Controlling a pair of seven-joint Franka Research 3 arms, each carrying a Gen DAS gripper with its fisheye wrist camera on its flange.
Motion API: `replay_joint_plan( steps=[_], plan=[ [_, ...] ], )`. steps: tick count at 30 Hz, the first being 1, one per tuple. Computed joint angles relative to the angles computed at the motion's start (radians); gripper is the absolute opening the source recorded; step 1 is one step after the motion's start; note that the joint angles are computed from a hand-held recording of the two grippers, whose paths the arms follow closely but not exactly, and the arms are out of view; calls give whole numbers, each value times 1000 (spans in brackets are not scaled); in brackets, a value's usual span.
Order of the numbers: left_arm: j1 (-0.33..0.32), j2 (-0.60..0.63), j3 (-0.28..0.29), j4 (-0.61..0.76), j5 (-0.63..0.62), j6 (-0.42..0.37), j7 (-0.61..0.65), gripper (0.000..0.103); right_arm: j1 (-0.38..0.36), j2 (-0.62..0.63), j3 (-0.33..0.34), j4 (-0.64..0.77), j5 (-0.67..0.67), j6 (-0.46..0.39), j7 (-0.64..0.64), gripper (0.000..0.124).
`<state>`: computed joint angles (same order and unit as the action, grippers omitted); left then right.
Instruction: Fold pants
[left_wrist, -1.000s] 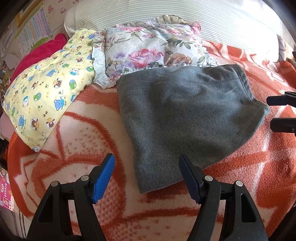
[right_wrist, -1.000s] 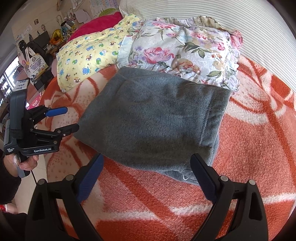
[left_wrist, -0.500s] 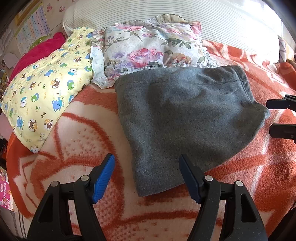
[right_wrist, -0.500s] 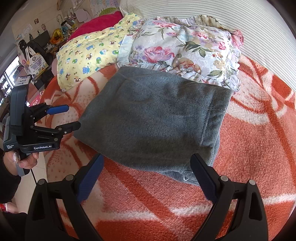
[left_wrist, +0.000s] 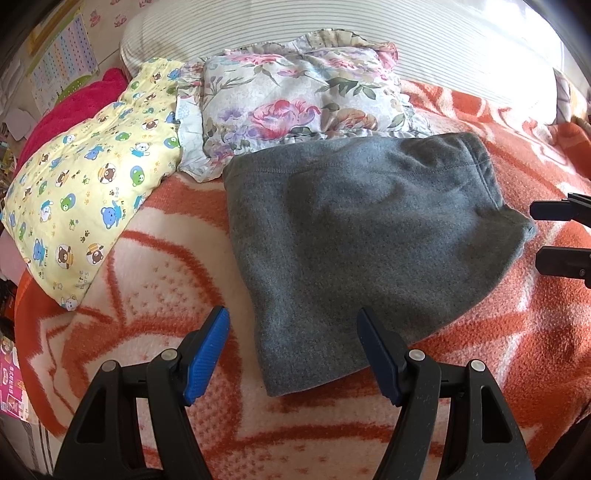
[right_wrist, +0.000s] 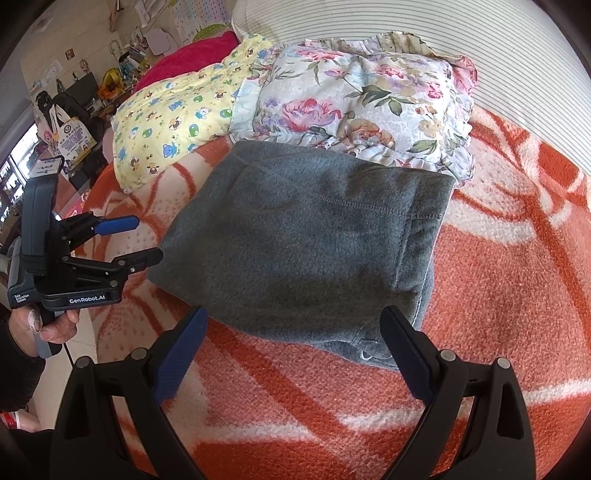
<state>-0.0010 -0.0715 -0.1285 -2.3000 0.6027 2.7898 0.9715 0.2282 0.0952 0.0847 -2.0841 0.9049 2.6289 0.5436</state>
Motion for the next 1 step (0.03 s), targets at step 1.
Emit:
replay_joint_plan(
  steps=[1],
  plan=[
    [-3,-1,-2,2,-4,-4,2,72,-3,-4,0,-5,16,-1,-9,95]
  ],
)
